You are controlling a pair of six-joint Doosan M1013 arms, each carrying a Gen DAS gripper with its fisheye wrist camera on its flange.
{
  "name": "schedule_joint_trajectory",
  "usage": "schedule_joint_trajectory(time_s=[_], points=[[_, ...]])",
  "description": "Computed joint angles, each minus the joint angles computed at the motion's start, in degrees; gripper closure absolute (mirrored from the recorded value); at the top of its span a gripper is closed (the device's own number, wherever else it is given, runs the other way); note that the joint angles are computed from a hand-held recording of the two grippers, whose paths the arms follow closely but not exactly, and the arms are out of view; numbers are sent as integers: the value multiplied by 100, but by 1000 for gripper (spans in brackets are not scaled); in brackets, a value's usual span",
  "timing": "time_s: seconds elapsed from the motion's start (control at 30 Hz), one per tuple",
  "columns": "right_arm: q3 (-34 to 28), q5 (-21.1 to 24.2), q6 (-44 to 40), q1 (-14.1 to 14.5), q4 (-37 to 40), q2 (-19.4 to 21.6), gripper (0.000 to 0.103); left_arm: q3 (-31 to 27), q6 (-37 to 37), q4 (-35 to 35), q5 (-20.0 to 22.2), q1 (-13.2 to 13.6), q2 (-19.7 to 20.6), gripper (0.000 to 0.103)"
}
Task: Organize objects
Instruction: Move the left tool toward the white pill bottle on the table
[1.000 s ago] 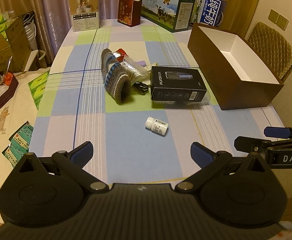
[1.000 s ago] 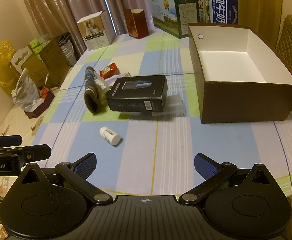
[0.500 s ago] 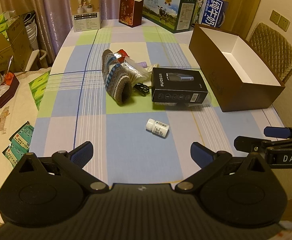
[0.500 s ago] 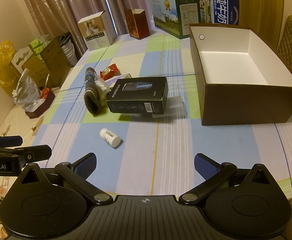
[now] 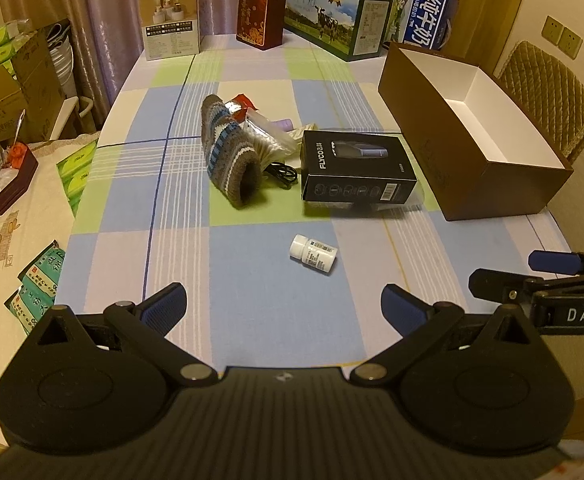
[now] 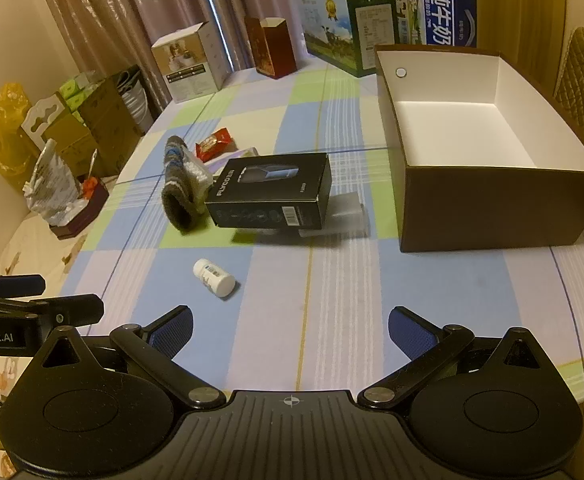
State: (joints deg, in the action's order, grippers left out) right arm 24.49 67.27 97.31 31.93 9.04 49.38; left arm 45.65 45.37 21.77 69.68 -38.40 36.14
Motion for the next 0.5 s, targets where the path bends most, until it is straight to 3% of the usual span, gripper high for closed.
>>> schedule_joint_trajectory(time_s=[0.5], points=[[-696, 343, -38, -74, 37, 403, 2, -362, 174, -114, 237, 49, 255, 1]])
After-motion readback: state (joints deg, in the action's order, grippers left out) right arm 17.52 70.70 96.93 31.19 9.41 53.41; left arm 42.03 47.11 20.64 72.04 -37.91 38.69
